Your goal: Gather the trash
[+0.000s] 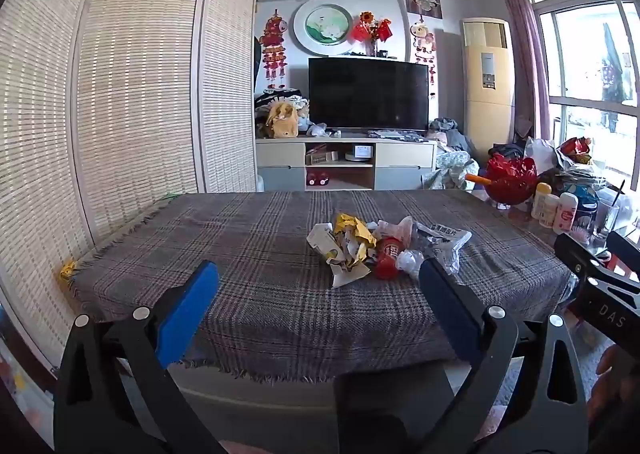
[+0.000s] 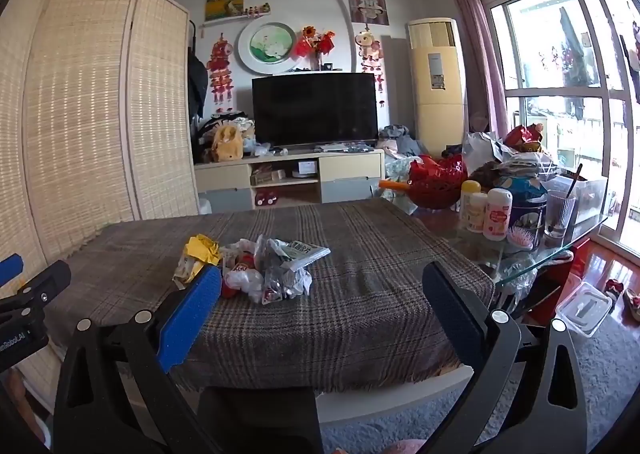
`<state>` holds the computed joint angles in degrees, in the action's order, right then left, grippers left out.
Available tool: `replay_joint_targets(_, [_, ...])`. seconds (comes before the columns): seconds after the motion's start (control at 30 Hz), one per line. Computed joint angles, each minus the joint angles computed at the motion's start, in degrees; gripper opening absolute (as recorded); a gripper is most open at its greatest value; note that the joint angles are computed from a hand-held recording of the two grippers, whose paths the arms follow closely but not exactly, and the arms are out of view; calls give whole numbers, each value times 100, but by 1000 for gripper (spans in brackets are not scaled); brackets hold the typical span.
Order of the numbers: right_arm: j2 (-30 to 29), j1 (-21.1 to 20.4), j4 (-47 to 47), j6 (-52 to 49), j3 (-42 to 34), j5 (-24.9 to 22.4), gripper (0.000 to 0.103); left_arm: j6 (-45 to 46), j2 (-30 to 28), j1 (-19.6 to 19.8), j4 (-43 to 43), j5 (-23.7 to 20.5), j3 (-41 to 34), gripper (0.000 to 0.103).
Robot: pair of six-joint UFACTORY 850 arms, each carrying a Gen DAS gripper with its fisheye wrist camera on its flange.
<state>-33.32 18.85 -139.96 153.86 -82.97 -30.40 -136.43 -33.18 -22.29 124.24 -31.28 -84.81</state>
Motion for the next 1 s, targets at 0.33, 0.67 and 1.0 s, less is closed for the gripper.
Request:
replay_joint_targets(0.33, [16,9,-95,99,40,-60,101,124,31,-34,-16,-103,41,95])
replay_joint_targets(0.67, [57,8,-109,126,84,-81,101,13,81,-56,120,-142,108,95])
replay_joint_targets(1.0, [77,6,-268,274,150,-164,101,12,100,-97,158,-236,137,95])
